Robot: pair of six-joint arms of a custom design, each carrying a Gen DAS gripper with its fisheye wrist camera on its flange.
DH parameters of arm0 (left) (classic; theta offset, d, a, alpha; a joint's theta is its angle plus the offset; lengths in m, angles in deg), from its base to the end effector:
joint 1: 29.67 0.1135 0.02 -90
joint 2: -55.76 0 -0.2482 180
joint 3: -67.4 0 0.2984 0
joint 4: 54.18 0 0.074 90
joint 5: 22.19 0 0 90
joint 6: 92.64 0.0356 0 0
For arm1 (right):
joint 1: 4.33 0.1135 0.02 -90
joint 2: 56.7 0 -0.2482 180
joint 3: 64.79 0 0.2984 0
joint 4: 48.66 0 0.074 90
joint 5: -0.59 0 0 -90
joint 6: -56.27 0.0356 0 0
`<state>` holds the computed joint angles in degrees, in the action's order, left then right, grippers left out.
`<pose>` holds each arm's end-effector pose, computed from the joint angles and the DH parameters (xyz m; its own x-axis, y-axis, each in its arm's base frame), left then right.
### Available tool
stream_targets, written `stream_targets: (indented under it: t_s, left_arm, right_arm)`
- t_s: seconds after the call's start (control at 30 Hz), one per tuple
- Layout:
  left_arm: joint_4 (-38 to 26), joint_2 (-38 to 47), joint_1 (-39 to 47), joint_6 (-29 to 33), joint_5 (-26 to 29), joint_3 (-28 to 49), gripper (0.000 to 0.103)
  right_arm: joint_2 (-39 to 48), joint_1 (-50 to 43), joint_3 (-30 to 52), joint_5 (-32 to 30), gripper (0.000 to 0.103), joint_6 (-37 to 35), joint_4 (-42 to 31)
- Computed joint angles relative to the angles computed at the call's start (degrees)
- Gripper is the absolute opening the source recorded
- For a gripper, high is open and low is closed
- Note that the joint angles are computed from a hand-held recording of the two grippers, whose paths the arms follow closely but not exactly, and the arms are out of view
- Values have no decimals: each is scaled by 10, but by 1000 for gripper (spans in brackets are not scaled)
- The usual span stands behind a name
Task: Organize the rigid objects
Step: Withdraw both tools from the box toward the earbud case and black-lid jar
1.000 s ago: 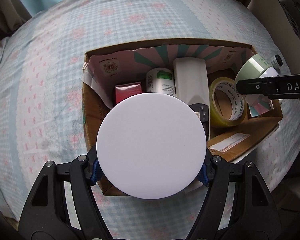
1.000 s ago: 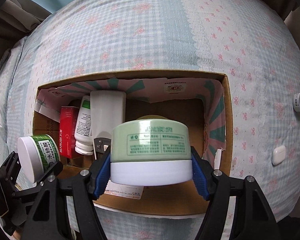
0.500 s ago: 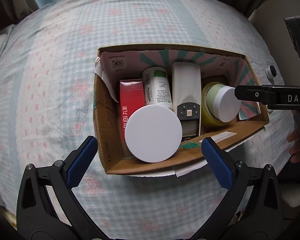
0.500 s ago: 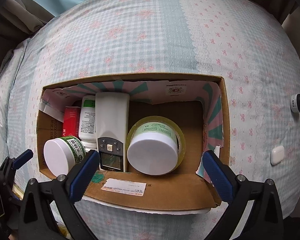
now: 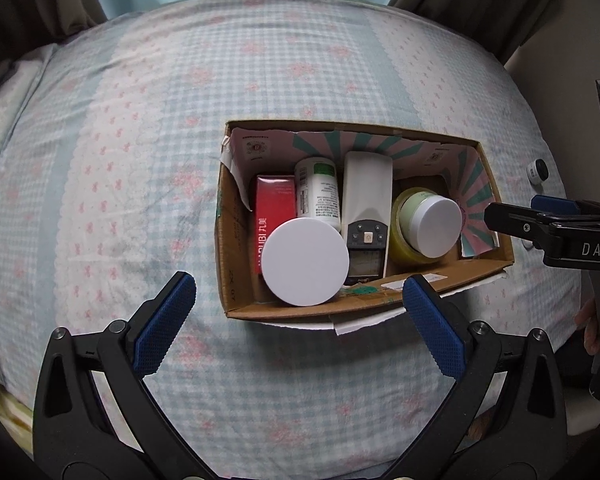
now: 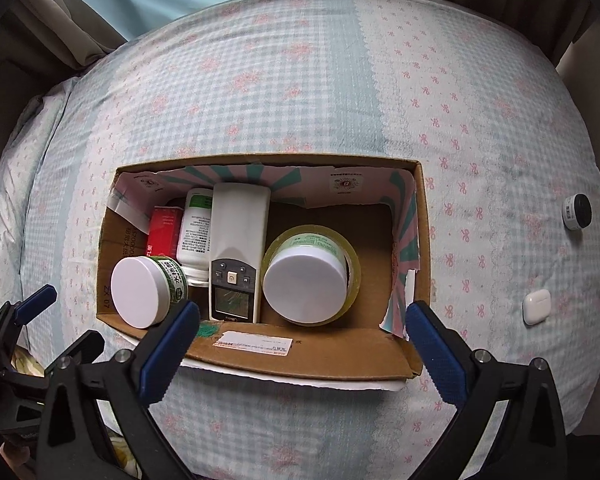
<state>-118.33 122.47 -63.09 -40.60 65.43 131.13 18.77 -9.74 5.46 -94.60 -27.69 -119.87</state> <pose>0.2199 -0.1433 0.2250 -0.9366 -0.1183 -0.3300 -0.0498 0.9767 -0.2089 0.2796 -0.0232 0.2202 -0.9547 0.1957 -0.2241 0.1742 0.9783 0.1121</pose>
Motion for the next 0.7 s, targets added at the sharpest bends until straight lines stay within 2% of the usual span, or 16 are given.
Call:
stream_targets:
  t_s: [0.27, 0.43, 0.57, 0.7]
  left_arm:
    - [-49, -17, -35, -40, -26, 58, 103]
    - [-96, 31, -99, -70, -82, 144, 103]
    - [-111, 80, -152, -108, -110, 226, 103]
    - [-136, 159, -205, -168, -137, 333, 103]
  right_arm:
    - [-76, -28, 22, -3, 103, -47, -62]
    - [-131, -91, 34, -18, 103, -104, -99]
    - [-153, -192, 66, -61, 103, -184, -132]
    - [-137, -325, 116, -117, 103, -310, -169]
